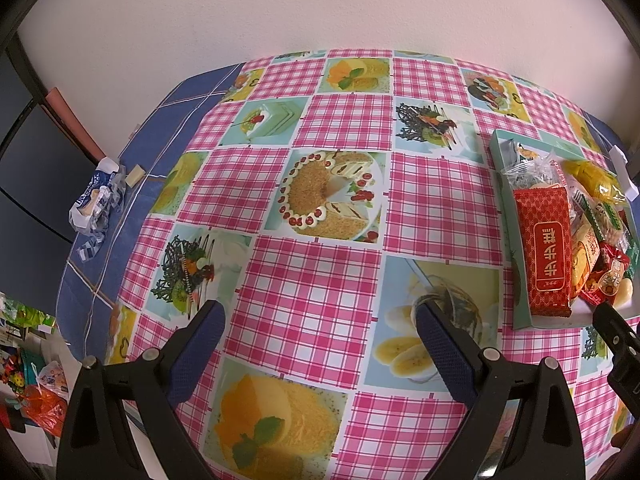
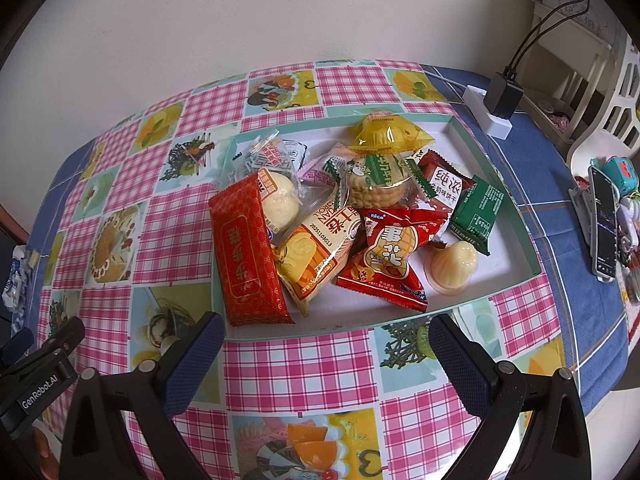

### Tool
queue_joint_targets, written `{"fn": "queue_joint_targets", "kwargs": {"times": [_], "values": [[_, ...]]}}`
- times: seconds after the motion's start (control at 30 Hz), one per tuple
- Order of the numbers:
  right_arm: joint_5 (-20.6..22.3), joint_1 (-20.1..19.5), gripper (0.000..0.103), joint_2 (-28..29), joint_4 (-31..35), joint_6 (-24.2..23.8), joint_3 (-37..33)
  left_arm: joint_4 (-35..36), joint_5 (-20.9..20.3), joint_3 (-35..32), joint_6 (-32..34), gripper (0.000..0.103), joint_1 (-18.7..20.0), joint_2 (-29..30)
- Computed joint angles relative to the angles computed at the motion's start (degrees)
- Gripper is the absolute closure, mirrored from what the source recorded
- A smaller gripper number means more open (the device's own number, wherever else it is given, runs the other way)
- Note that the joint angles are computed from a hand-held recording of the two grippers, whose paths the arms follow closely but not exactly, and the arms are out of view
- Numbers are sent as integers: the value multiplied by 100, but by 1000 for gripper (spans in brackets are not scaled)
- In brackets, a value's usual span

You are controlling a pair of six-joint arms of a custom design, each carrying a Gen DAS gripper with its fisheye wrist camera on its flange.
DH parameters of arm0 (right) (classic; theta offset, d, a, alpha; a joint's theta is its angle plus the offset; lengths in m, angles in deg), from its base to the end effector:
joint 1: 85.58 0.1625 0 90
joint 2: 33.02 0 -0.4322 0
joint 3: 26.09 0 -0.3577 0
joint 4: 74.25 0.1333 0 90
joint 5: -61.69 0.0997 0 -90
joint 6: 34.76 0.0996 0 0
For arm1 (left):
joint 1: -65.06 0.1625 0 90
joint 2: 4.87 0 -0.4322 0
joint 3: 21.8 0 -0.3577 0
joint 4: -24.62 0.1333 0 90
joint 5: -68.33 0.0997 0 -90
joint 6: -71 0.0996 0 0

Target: Organize snacks

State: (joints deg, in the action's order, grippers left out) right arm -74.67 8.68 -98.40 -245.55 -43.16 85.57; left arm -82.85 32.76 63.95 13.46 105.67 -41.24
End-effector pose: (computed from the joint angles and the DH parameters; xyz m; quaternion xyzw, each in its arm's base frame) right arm 0.1018 -0.5423 0.2978 -0.0210 -0.8844 0.2628 0.3851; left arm -0.3425 -0.5760 0.0454 0.0646 0.8618 -0.2078 0.4582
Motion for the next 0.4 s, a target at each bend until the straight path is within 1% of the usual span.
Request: {"fn": "queue_joint_targets", "kwargs": {"times": [0.23,0.4], "values": [[-5,2,0,2,-3,3,2,-35,-22,-1,7,6,1,3],[-4,2,0,8,-6,8,2,-286,39,77,92,6,-49,-11]]}}
